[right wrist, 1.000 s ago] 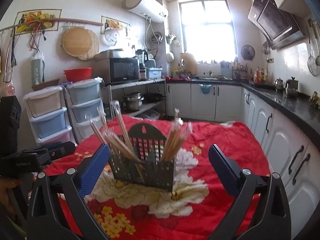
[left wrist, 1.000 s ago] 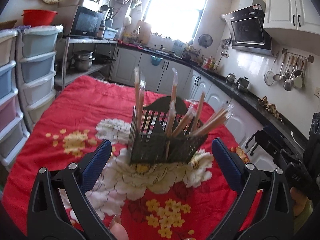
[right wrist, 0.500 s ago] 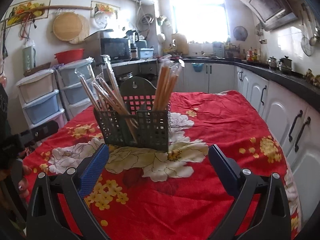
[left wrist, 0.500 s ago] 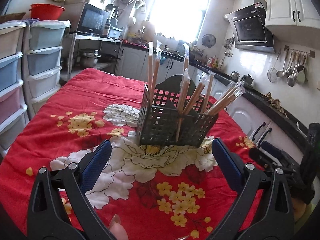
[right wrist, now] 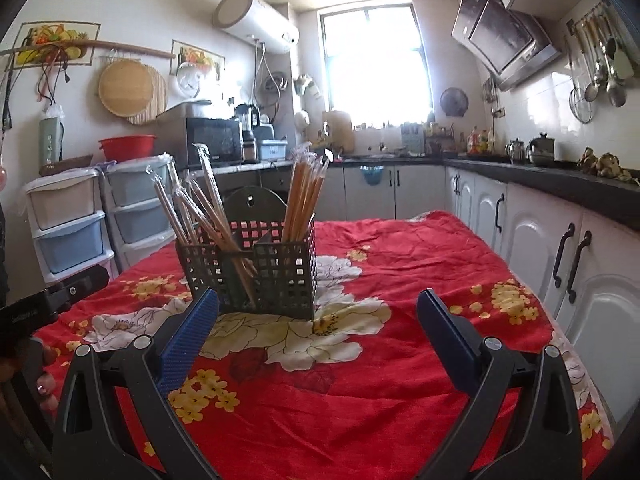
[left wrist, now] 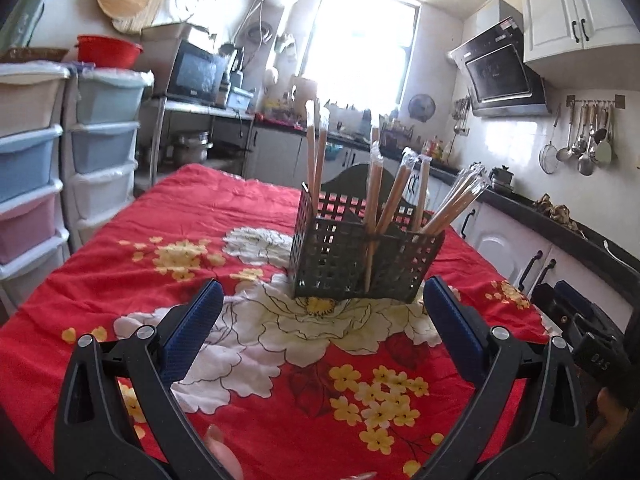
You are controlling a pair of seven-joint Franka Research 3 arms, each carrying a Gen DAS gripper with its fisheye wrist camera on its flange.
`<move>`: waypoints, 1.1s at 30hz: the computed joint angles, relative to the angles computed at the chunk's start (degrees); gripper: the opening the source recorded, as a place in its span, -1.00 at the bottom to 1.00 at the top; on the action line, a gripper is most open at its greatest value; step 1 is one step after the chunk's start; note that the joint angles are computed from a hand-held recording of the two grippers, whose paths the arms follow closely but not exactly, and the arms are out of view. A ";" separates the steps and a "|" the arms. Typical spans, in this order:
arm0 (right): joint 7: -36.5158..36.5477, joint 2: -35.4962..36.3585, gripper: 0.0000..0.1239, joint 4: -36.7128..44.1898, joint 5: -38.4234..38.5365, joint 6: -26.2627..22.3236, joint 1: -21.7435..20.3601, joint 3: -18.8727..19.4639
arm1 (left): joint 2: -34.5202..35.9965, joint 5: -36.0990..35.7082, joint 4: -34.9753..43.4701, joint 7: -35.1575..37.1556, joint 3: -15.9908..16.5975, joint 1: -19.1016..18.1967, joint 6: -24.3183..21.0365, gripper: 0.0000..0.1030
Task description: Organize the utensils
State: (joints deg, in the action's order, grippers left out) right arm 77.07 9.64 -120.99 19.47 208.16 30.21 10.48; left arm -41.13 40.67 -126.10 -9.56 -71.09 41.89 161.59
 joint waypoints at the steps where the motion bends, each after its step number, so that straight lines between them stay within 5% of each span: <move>1: 0.00 0.13 0.56 -0.37 -0.26 1.46 0.05 0.06 | -0.27 0.10 0.09 0.01 -0.17 0.07 -0.36 0.79; 8: -0.62 0.58 0.56 -1.59 -0.47 6.51 0.56 0.32 | -3.83 -0.02 0.09 -0.37 -1.34 1.51 -0.09 0.79; 33: -1.38 0.80 0.56 -1.45 0.65 6.58 0.82 0.40 | -6.90 -4.09 -0.59 1.95 -1.30 2.06 0.77 0.80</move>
